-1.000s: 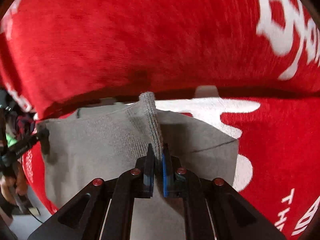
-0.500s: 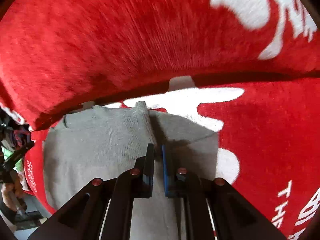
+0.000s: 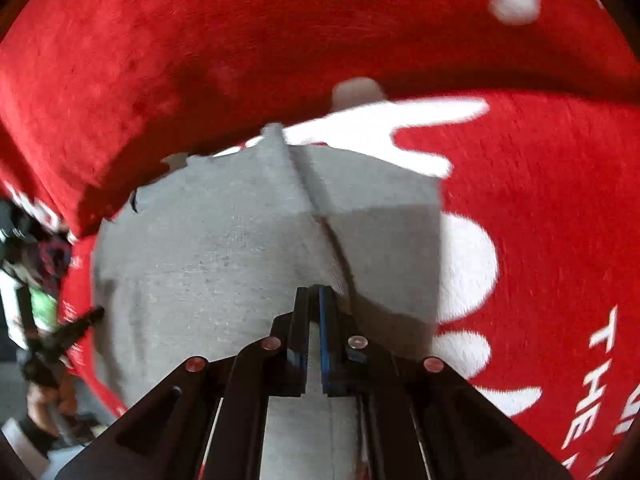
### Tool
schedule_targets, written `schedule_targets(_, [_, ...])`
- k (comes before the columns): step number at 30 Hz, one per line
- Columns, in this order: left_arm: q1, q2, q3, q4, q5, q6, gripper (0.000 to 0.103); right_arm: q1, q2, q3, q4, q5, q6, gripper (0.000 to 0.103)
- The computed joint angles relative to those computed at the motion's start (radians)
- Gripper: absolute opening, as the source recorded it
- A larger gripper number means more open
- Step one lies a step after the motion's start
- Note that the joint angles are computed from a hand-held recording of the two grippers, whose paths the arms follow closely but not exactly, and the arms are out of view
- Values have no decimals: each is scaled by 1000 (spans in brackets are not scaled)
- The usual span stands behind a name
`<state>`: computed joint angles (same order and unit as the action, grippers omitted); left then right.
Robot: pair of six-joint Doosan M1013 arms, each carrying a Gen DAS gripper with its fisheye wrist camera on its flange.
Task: Fold small clothes
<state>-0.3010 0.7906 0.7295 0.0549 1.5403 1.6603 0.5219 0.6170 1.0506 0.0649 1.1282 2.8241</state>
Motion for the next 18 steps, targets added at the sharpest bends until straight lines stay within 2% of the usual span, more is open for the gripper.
schedule_targets(2, [7, -8, 8, 3, 2, -17, 12, 5, -6, -1, -19, 27, 22, 3])
schedule_targets(4, [9, -20, 29, 42, -9, -27, 12, 15, -7, -12, -41, 81, 58, 10])
schedule_targets(9, [42, -32, 38, 25, 5, -27, 12, 35, -52, 50, -41, 13, 174, 10])
schedule_targets(12, [61, -56, 65, -8, 21, -12, 12, 61, -65, 52, -58, -16, 231, 10])
schedule_targets(15, [76, -70, 85, -43, 25, 5, 12, 88, -59, 42, -52, -86, 281, 10])
schedule_targets(17, [86, -82, 100, -68, 17, 24, 12, 108, -52, 32, -42, -132, 308, 25])
schedule_targets(18, [93, -85, 103, -90, 19, 35, 12, 120, -36, 13, -29, -155, 318, 41])
